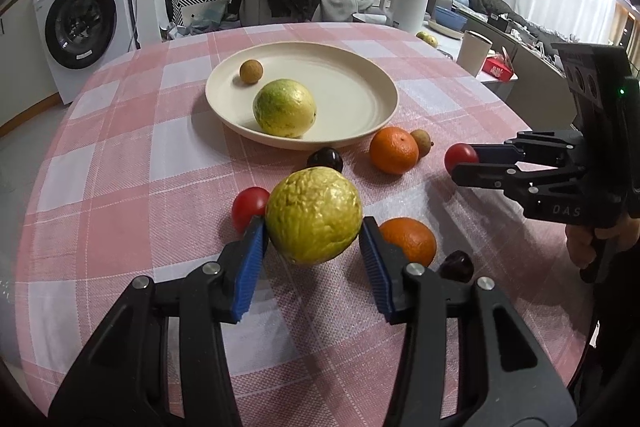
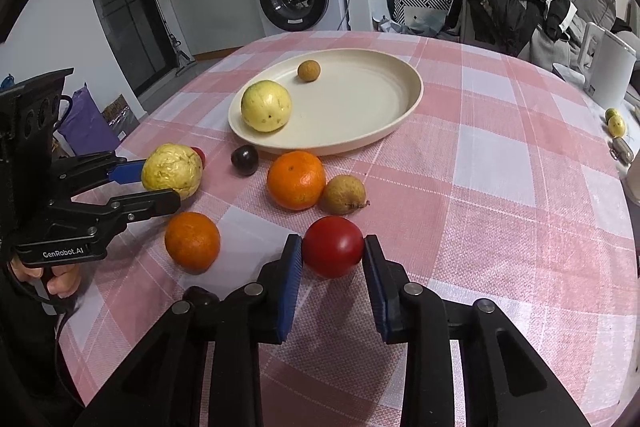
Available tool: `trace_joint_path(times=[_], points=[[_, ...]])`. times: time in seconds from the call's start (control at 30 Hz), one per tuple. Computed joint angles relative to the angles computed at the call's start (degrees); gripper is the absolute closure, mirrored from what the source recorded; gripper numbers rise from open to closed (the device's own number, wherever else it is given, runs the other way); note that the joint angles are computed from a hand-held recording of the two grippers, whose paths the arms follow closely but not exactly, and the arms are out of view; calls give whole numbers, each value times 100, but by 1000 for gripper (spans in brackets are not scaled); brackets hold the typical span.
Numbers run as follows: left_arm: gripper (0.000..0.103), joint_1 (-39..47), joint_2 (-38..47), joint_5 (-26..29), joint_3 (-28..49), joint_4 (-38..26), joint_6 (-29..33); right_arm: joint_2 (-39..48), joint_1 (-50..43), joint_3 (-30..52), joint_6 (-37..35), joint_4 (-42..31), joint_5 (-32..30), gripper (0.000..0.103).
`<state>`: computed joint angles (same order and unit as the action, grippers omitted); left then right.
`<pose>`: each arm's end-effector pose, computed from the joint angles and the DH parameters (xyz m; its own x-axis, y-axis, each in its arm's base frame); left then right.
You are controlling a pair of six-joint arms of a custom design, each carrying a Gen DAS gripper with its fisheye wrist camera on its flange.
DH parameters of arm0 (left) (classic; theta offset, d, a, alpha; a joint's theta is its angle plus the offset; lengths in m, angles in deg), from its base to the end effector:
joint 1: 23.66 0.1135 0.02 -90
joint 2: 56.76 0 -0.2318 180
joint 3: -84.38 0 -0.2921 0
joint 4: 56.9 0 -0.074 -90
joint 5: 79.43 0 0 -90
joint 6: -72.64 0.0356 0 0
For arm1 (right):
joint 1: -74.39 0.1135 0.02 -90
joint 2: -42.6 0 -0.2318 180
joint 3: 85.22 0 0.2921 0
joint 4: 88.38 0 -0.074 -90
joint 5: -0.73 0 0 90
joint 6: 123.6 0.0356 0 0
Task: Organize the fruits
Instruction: 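Lift both held fruits and carry them over the cream plate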
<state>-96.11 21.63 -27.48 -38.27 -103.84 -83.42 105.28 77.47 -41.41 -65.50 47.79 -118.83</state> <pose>0.1066 -0.2644 0.1411 -0.7360 -0.0597 -0.6744 0.0209 0.9936 -0.1108 0.2369 0.0303 0.1317 -0.6092 -0.4931 -0.6210 -0.7004 0.7019 0.1298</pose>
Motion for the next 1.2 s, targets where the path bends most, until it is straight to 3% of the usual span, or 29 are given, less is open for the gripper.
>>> trace_joint_path(times=[0.67,1.2], points=[[59,-50,-446,-562,-89,-365,-294,-557,-246,-150,546,314,-727,72],[59,697,-511,-531,-33,89,509,-399,-42,173,1143,658,-702,72]])
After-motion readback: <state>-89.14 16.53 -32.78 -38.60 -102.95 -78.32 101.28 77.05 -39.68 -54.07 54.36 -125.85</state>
